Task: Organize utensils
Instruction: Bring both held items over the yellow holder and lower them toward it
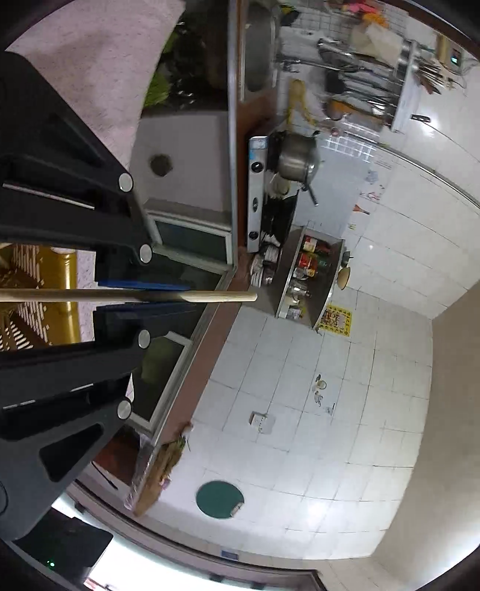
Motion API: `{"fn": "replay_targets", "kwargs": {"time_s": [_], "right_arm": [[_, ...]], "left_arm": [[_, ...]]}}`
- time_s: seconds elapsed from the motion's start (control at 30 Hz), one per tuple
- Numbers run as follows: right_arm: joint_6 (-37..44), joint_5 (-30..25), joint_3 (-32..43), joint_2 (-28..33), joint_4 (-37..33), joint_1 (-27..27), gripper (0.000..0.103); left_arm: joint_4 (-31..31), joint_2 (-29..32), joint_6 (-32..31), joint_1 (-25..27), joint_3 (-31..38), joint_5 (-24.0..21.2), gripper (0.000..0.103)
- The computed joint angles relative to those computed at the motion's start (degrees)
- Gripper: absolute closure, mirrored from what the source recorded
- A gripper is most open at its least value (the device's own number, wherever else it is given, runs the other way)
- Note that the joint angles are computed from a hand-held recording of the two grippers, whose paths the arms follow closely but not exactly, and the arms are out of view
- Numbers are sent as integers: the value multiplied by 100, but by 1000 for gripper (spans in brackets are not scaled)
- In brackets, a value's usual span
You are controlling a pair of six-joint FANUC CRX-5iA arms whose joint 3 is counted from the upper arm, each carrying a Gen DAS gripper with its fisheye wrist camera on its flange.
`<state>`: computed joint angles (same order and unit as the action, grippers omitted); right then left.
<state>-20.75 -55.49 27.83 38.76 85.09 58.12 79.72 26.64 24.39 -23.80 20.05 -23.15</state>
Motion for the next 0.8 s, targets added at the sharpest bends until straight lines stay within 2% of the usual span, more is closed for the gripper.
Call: {"fn": "replay_targets", "kwargs": {"time_s": [0.1,0.23,0.3,0.4,0.57,0.8], "right_arm": [[311,-10,-158,-176,-214,105,99],[1339,-160,-354,-551,-882,439,99],[1540,-283,-344,-624,-1126,550,99],[1500,-399,-388,-716,-1427,640,99],[1246,-349,-503,-788,-1826,693,98],[1534,-526,-186,-667,-2422,760,98]], "left_arm": [[-425,-14,509,136,31,-184,99],[-468,-250,593,266,-236,-301,99],[-654,-359,885,359,-327,-412,99],[-570,-602,833,355,-662,-327,99],[-875,-883,1097,407,-1064,-344,99],[-925,-1113,1013,429,-1398,-357,99]]}}
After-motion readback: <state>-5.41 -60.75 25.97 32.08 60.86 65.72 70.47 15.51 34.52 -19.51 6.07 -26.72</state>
